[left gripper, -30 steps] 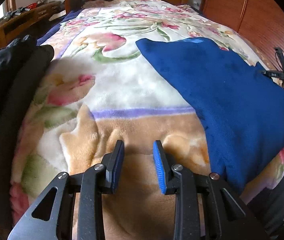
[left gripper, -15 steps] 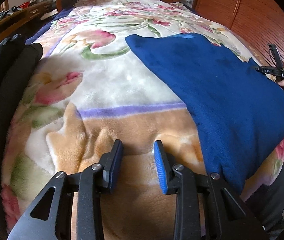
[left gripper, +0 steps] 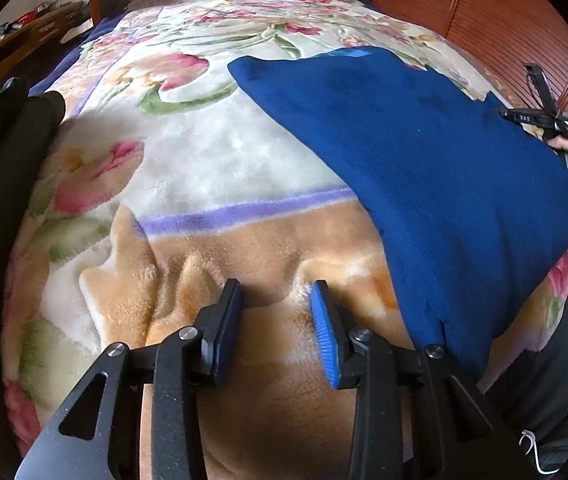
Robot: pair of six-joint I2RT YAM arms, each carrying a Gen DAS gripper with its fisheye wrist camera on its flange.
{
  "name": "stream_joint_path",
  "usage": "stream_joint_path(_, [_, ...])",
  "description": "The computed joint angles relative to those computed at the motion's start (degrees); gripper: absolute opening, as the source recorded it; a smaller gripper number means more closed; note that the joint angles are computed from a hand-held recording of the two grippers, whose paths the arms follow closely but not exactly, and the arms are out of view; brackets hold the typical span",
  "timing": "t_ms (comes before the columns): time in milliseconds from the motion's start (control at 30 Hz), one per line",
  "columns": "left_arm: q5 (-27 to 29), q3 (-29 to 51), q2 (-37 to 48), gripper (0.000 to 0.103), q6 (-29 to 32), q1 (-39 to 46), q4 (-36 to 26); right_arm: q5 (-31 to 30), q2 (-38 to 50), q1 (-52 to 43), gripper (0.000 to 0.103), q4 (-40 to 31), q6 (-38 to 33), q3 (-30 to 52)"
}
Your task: Fold large clothes
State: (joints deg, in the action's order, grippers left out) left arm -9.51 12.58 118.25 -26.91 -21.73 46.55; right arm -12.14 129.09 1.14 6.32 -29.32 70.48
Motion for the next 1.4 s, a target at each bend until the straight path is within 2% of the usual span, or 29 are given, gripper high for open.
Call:
stream_joint_path(267, [1.6, 0.9, -0.5, 0.036, 1.8, 0.5, -2.5, 0.2, -0.1, 0.0, 0.003, 0.6, -0.2, -0.3])
stream_joint_path(467, [3.2, -1.0, -2.2, 0.036, 1.9, 1.1, -1.6, 0.4, -0.4, -0.1, 0.003, 1.4, -0.5, -1.1])
stream_joint_path(567, [1.2, -3.8, -5.4, 0.036, -1.2, -0.1, -0.2, 0.5, -0.6, -0.1, 0.003, 1.3, -0.6, -1.2])
stream_joint_path(700, [-4.8, -5.0, -12.4, 0.036, -4.2, -4.2, -5.7, 0.5, -0.9, -0.2, 0.003, 1.7, -0.8, -1.7])
stream_joint_path(733, [-9.8, -4.7, -15.5, 0.036, -7.1, -6.6, -10.2, 0.4, -0.9, -0.2, 0.003, 1.9, -0.8, -1.9])
stream_joint_path(767, [-12.4, -4.5, -17.4, 0.036, -8.3, -7.7, -12.9, 0.4, -1.0, -0.3, 0.003, 2.0, -0.8, -2.0])
stream_joint_path(800, [-14.0, -5.2, -20.1, 0.036, -8.6, -8.5, -13.9, 0.4, -1.1, -0.3, 0.003, 2.1, -0.7, -2.1])
stream_joint_path(833, [-13.4, -6.4, -21.6, 0.036, -7.7, -8.3, -12.5, 0.4, -1.1, -0.3, 0.003, 2.3, -0.7, -2.3])
stream_joint_path(867, [-12.3, -7.5, -23.7, 0.028, -6.4, -8.0, -11.1, 0.5, -1.3, -0.3, 0.003, 2.6, -0.7, -2.6])
stream_joint_path(900, [-13.8, -7.3, -25.0, 0.011, -6.8, -8.7, -12.6, 0.7, -1.4, -0.2, 0.003, 2.9, -1.0, -2.8])
stream_joint_path(967, [-16.8, -7.2, -27.0, 0.005, -6.9, -9.6, -15.0, 0.9, -1.5, -0.2, 0.003, 3.3, -1.2, -3.2])
stream_joint_path(1033, [-13.8, -7.9, -28.1, 0.002, -5.0, -8.7, -13.7, 0.7, -1.6, -0.3, 0.003, 3.3, -1.2, -3.3])
stream_joint_path(1067, [-14.0, -7.4, -28.1, 0.002, -4.4, -9.0, -14.3, 0.6, -1.7, -0.4, 0.003, 3.3, -1.3, -3.4])
stream_joint_path(1167, [-14.0, -4.5, -27.1, 0.003, -4.6, -9.7, -18.2, 0.5, -1.7, -0.4, 0.003, 3.5, -1.3, -3.6])
stream_joint_path(1233, [-13.3, -2.7, -26.2, 0.008, -6.2, -8.0, -21.2, 0.5, -1.7, -0.4, 0.003, 3.5, -1.2, -3.6])
stream_joint_path(1400, [-9.0, -3.8, -25.5, 0.01, -5.4, -5.7, -17.9, 0.6, -1.7, -0.4, 0.003, 3.6, -1.4, -3.6])
